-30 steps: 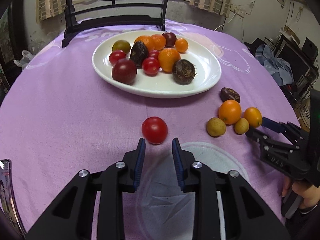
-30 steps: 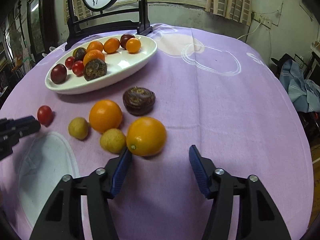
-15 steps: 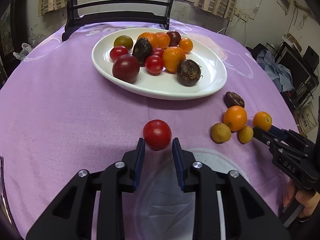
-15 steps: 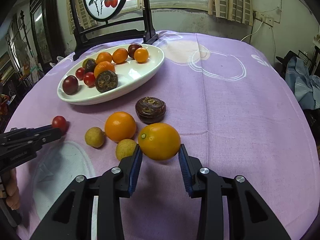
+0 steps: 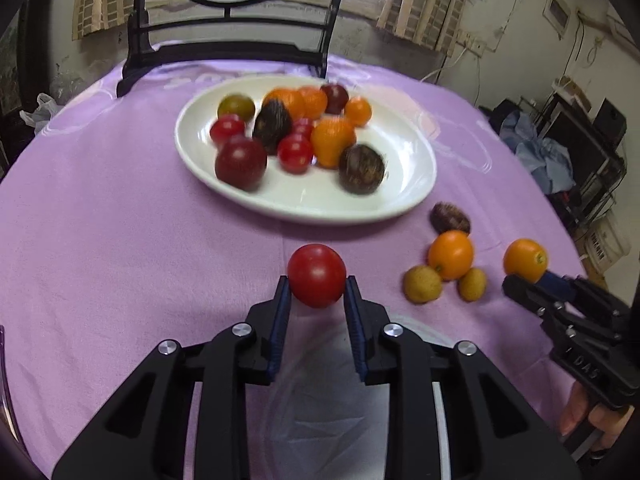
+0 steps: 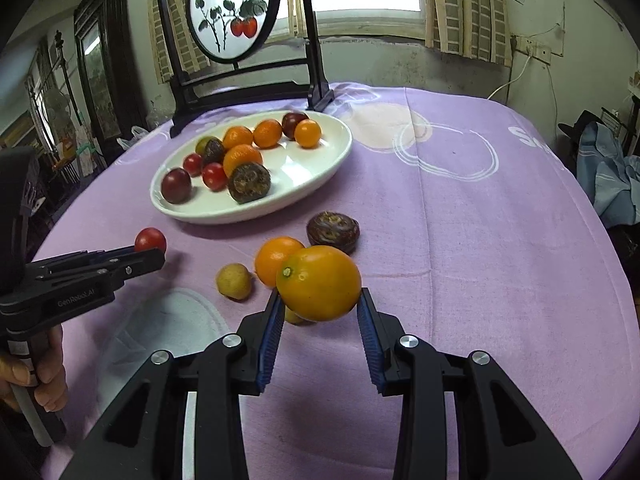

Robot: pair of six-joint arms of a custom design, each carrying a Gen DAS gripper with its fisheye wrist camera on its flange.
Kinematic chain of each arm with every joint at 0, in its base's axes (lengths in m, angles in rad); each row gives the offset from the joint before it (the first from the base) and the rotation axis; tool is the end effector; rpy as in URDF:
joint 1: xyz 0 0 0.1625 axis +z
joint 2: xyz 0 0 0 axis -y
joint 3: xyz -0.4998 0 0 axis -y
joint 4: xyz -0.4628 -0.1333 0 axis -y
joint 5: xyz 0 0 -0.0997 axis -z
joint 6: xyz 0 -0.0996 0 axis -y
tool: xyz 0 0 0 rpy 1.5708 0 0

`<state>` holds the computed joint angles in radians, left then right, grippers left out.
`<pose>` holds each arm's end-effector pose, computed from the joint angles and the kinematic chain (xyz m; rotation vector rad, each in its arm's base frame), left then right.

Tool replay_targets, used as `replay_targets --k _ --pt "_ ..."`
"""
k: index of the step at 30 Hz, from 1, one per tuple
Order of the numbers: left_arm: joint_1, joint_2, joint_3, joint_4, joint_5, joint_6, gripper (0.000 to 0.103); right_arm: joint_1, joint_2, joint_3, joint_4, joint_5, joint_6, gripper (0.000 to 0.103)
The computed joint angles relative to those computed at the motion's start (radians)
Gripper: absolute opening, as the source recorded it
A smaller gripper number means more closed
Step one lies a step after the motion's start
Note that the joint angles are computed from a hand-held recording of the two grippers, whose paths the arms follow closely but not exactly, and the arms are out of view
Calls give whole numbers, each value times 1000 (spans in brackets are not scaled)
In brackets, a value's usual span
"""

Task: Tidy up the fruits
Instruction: 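Move both tomatoes over the plate and release them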

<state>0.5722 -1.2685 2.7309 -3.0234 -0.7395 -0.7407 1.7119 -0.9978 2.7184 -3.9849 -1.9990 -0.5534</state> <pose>-0.1384 -0.3352 0.1115 0.3233 2.4519 -0.8262 0.1384 -0.3202 0.1189 0.6620 -2.4029 0.7683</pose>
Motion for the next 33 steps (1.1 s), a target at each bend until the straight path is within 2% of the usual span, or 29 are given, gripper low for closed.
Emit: replay_targets --k 4,7,11,14,17,18,19,20,22,24,26,29,33 --pt "11 -52 -44 59 22 39 26 28 -39 -18 66 48 32 38" --pt "40 -53 -83 55 45 76 27 81 -13 -67 72 21 18 38" --pt "105 -9 -140 31 58 130 26 111 23 -155 140 -5 24 38" --pt "156 35 -186 29 60 165 26 118 72 -224 177 -52 19 38" --pt "191 66 -215 7 48 207 28 109 95 -272 236 -79 49 39" --pt "197 77 -221 -18 46 228 28 104 98 -279 249 -77 66 46" --pt "201 85 -226 -31 43 242 33 99 97 -281 255 -71 74 48" --pt "204 90 -230 -43 37 258 44 96 97 -281 250 -66 76 48" --pt "195 99 -231 -54 51 264 61 94 92 -270 232 -63 68 48" --pt "181 99 -226 -52 72 247 63 92 81 -253 209 -56 59 49" --pt "174 84 -216 -55 53 234 64 85 61 -229 194 -52 58 50" --pt "154 56 -195 -13 56 172 69 67 32 -189 161 -37 66 58" --pt "116 23 -152 12 55 108 72 47 -4 -135 120 -26 56 59"
